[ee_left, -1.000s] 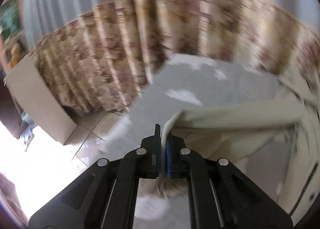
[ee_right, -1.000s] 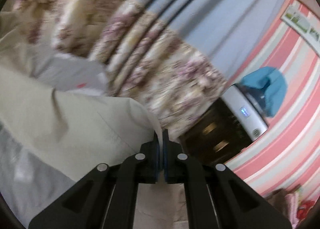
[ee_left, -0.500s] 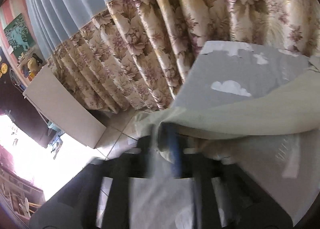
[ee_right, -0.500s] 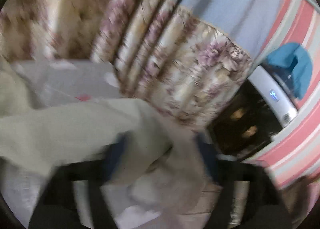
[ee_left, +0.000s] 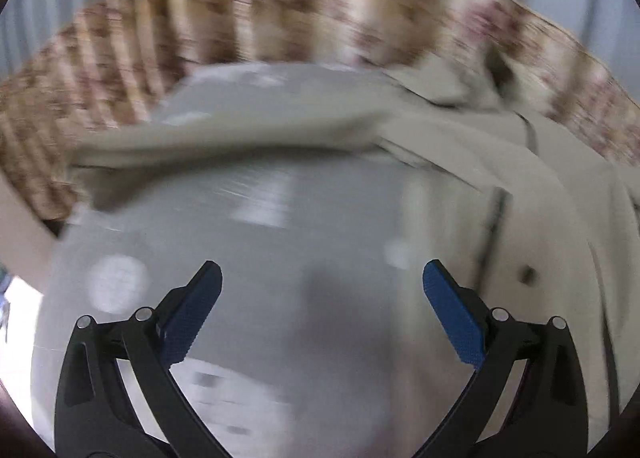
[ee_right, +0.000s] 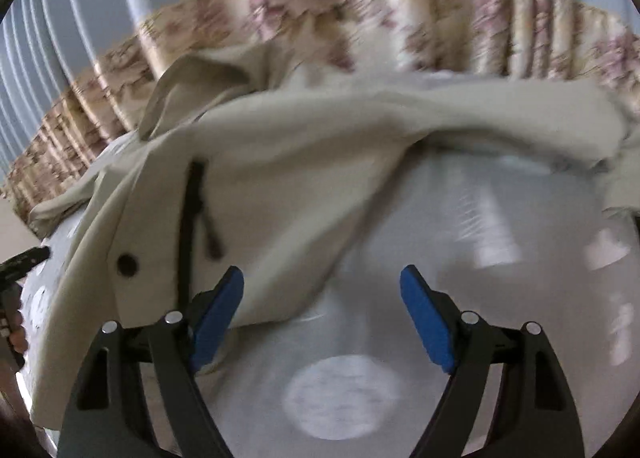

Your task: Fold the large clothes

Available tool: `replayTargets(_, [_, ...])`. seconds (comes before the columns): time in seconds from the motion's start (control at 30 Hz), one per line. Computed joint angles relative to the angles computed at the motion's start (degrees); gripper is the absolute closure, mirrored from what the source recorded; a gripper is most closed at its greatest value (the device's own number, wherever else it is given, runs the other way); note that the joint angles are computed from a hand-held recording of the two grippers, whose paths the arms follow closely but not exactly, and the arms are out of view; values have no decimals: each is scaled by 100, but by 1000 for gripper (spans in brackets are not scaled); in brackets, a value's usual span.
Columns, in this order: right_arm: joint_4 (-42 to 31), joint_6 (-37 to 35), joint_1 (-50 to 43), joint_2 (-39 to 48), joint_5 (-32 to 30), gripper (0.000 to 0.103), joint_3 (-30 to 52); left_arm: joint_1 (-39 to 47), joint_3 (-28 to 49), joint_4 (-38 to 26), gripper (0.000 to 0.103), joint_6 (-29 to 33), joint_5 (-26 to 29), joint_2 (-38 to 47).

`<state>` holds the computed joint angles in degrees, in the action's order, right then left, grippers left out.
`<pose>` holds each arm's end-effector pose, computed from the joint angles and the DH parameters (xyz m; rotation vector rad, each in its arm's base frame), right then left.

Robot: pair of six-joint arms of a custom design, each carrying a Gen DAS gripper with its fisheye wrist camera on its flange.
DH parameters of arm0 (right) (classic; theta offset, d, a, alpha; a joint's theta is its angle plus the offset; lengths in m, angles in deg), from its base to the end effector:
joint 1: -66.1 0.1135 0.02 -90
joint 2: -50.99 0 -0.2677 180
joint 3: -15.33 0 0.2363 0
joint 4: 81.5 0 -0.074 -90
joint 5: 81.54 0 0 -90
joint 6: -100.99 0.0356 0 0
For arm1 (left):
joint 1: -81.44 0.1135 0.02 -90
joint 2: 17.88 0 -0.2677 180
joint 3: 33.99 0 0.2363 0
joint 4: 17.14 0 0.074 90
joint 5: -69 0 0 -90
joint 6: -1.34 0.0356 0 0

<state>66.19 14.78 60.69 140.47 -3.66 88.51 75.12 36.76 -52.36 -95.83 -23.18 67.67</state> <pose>0.3156 -0.0224 0.2332 0.0968 2.4064 0.2426 0.2964 -0.0315 0.2361 -0.0350 2.4436 -0.0582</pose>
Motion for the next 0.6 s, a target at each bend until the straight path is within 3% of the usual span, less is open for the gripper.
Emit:
replayTargets(0.1, [184,421,127,315,-392,31,-47,-485,-26,74,8,-87,63,247])
replayTargets(0.2, [405,478,412,353,-110,53,-133,-764,61,89,30,-138,208,593])
replayTargets(0.23, [436,464,412,360,-209,75,-123,-799,69,134,40,-187,270,637])
replayTargets(0.27, [391,400,485,422,-270,85,-33,-840,109,164,65,-113,365,672])
replayTargets(0.33, [388,68,761,487,171,97,99,-952,237,145,89,-55,336,722])
replayTargets(0.37, [358,-95,847,469,287,98,166,-1085,299,134,102,-70,-49,733])
replayTargets(0.4, [320,-212,895,362,402,98,210,-1088,345,146,102,-14,-175,718])
replayTargets(0.5, [203,-451,803,-501,804,99,155,-527,394,-66,102,-98,623,337])
replayTargets(0.6, [-404,-639,336,-1439,704,99,339,-135,434,-492,102,-39,1187,-276])
